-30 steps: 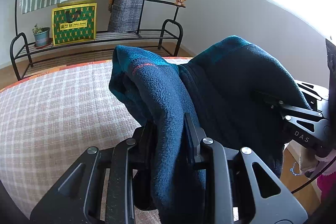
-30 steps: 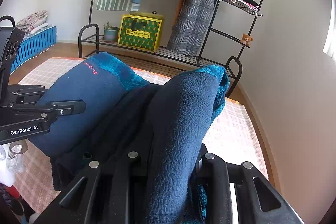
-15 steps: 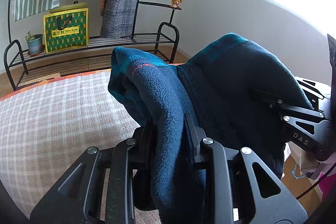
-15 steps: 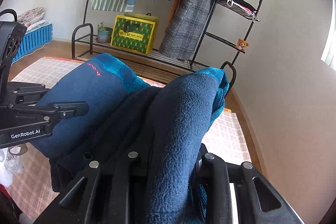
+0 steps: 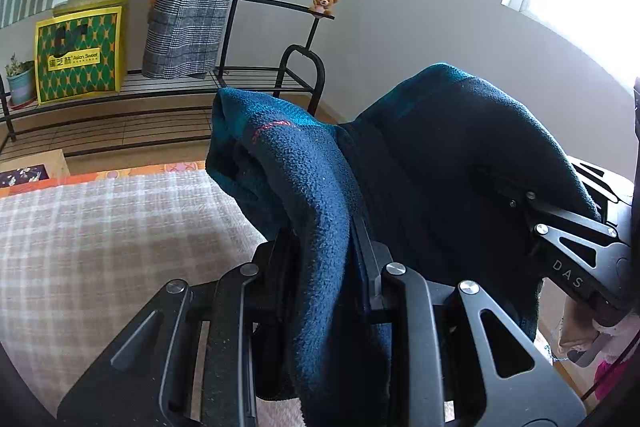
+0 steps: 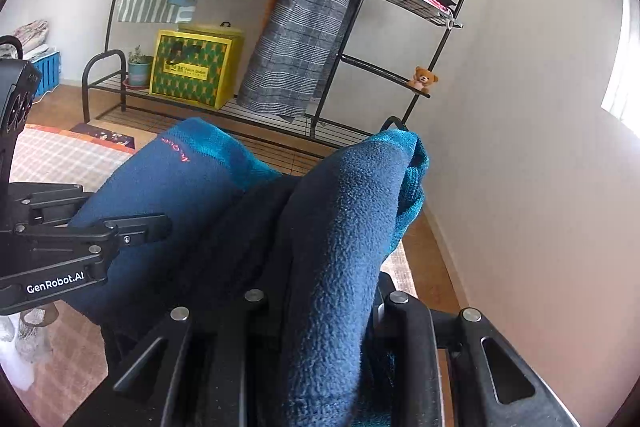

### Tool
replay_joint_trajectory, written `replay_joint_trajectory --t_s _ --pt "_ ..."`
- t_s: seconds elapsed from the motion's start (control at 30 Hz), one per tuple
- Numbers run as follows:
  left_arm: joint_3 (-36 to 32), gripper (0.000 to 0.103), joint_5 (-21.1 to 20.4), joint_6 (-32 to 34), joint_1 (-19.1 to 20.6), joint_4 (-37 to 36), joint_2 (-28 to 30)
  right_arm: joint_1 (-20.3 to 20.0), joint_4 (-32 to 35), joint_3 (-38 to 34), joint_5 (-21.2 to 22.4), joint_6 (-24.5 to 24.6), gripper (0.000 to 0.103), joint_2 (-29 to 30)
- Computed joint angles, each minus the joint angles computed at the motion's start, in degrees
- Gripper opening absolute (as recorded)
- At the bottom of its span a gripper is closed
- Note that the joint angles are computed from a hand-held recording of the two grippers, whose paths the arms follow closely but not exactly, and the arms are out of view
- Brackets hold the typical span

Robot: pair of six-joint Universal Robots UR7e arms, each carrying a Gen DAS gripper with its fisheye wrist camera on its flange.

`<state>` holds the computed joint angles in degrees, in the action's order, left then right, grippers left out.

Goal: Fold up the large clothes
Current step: 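Carry the lifted bundle with both grippers toward the bed end near the rack, then lower the bundle onto the bed and open both grippers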

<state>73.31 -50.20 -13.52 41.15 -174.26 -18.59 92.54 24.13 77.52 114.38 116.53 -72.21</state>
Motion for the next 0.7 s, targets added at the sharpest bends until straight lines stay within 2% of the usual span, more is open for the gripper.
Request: replay_joint_trajectory --t_s 0.23,0.33,0.37,0.43,0.5,0.53,0.57,0.63,0.7 --pt "-13.12 0.025 -0.22 2.13 3.41 2.07 9.21 -5.25 2.37 -8.68 -5.76 0.45 0.025 7.15" --pt "-16.07 0.025 0.12 0.75 5.19 6.07 11.12 -7.48 3.86 -12.81 -7.09 0.46 0.025 10.84" --pt "-16.20 0.025 0.95 -0.35 5.59 7.03 11.26 -8.34 4.39 -14.53 -6.70 0.47 0.025 12.28" --pt "-15.64 0.025 0.44 -3.93 6.95 9.68 10.46 -9.51 4.36 -18.67 -3.00 0.68 0.026 15.35" --pt "-14.84 0.028 -0.71 -5.79 7.95 11.22 9.64 -10.91 10.55 -27.92 1.45 6.08 0.030 20.58" --pt "-14.41 0.029 -1.55 -5.11 8.20 10.57 9.43 -11.64 15.72 -33.91 3.45 10.06 0.038 23.84" --pt "-14.42 0.030 -1.77 -4.28 8.16 10.41 9.45 -12.21 18.97 -38.37 5.46 12.67 0.038 26.44" --pt "-15.02 0.031 -0.75 -3.57 7.76 11.87 9.61 -13.02 21.02 -40.11 4.60 14.34 0.039 27.50" --pt "-14.74 0.032 -0.57 -4.04 7.47 12.91 9.15 -12.67 16.74 -35.79 4.52 12.52 0.039 25.27"
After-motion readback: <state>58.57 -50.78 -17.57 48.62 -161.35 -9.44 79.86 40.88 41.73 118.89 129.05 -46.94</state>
